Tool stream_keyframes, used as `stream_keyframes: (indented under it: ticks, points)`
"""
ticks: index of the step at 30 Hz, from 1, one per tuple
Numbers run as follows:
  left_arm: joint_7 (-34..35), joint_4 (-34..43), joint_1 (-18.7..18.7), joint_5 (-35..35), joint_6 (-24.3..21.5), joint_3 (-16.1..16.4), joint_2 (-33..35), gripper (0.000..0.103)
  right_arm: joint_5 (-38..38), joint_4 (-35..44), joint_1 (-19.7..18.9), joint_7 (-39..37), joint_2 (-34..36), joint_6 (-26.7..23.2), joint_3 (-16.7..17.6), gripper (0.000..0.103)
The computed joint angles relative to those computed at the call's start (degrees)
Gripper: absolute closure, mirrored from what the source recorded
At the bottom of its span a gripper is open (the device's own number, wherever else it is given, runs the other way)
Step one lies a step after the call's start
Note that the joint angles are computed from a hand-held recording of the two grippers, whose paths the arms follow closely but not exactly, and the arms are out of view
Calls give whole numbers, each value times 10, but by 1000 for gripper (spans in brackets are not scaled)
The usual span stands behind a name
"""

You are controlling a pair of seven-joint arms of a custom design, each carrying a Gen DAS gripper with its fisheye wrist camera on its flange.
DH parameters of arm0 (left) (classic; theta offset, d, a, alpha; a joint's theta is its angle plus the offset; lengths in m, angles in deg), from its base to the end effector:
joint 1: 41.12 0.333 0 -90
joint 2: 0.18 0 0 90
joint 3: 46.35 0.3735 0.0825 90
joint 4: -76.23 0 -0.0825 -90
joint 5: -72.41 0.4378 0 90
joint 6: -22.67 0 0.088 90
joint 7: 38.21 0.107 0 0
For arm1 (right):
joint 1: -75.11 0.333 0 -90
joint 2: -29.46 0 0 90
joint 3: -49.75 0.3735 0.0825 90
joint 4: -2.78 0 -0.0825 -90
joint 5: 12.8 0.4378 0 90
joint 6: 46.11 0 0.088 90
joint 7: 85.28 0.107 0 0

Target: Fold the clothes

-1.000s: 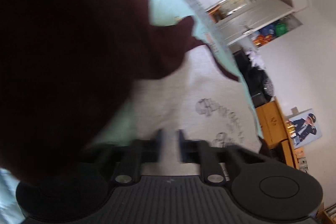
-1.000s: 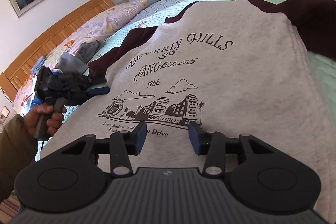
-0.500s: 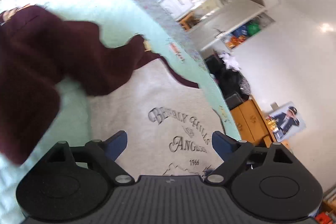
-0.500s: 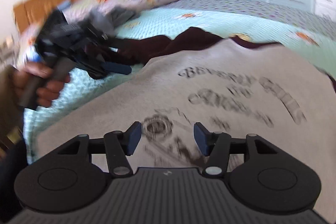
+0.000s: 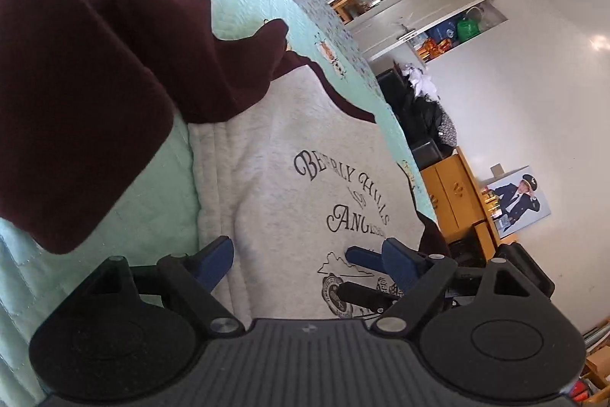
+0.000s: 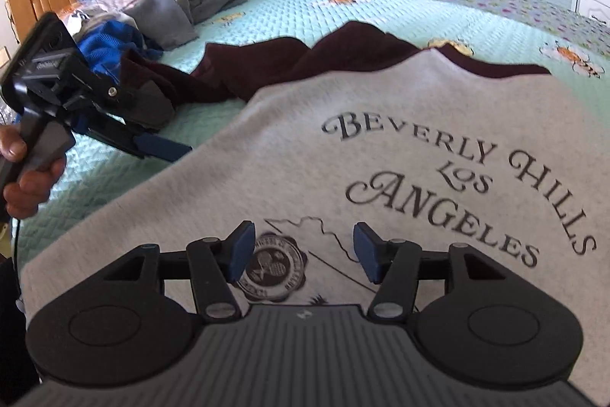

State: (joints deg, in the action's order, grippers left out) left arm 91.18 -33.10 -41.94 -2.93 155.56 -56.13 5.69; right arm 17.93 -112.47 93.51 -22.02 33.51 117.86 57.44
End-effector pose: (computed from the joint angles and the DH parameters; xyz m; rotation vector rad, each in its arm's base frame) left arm 0.6594 -0.1377 0.5229 1.6825 -1.7533 1.4374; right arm 0.6103 0.2652 0.5366 -1.9887 1.2341 -0.3618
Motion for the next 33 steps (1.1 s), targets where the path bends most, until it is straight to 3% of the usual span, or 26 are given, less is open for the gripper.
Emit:
stream_keyframes:
  ticks: [2,3,5,10,13,15,17,20,23,25,28,31,33]
  points:
    - [-20,16,-3,43,5,1,13,17,-3,5,1,-7,1,-1,2,44]
    - [-54,23,-9,87,17,0,18,25,1,9,1,-19,2,-2,4,44]
    - [-114,35,-13,138,27,-2,26,32,15,24,0,-65,7,-15,11,43]
    - [-195,54,-12,208,28,-9,36,48,-92,91,14,-98,52,-76,11,43]
    - [-229,53,-10,237,33,-10,36,69,-104,161,3,-125,94,-175,14,43]
    - [-240,50,-5,249,32,-9,35,87,-95,208,-14,-136,112,-271,12,43]
    - [-228,44,1,242,30,-10,33,90,-125,235,-24,-148,106,-372,-1,43]
    - [-211,45,4,236,33,-13,38,90,-175,200,-36,-138,58,-437,-28,41]
    - [-210,47,5,238,35,-14,40,90,-207,170,-39,-103,21,-445,-40,41]
    - [-207,45,7,235,36,-15,40,90,-189,149,-35,-99,5,-386,-34,41]
    - [-215,44,6,240,37,-14,38,90,-40,158,-28,-187,27,-310,-9,40]
    - [-211,41,5,255,37,-13,33,90,-40,183,8,-220,79,-244,2,38]
    - [-209,40,4,258,39,-13,32,90,-78,198,1,-193,100,-285,10,38]
